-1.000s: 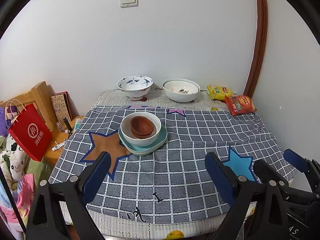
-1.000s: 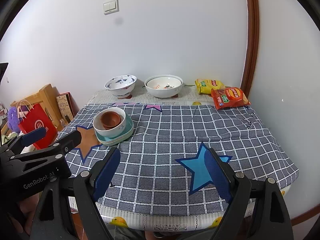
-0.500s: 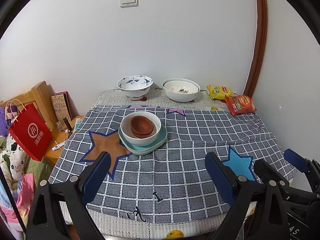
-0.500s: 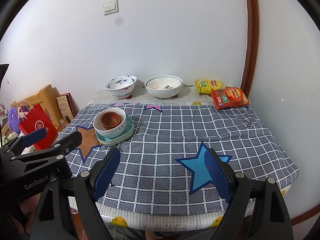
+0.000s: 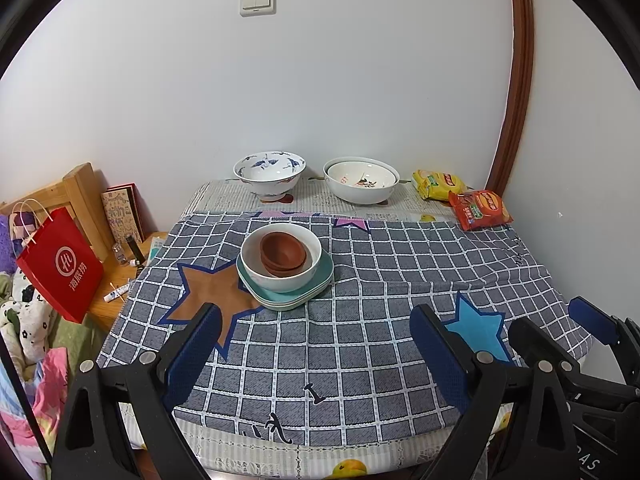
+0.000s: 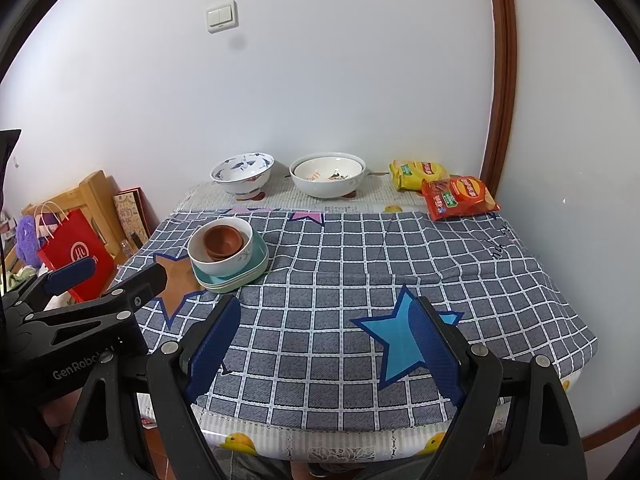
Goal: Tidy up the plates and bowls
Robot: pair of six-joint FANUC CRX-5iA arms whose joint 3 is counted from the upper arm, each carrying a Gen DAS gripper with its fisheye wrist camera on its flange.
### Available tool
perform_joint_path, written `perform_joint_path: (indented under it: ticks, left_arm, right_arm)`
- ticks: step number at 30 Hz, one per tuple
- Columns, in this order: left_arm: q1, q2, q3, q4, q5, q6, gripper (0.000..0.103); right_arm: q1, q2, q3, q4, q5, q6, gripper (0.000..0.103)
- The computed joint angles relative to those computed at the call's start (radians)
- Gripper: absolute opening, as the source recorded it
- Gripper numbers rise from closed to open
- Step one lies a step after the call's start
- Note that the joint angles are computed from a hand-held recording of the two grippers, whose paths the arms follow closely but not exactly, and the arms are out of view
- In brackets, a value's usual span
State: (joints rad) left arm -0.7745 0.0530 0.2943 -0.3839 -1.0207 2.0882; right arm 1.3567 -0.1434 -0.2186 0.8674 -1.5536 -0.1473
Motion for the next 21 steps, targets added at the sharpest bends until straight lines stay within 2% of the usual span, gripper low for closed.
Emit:
perform_joint_path:
  ticks: [21]
  left_arm:
    - [-0.001,0.005,0.008,-0.002,-0.003,-0.003,0.095]
  right_arm:
    - [-0.003,0.004,0.007,0.007,-0.003,0.004,0.085]
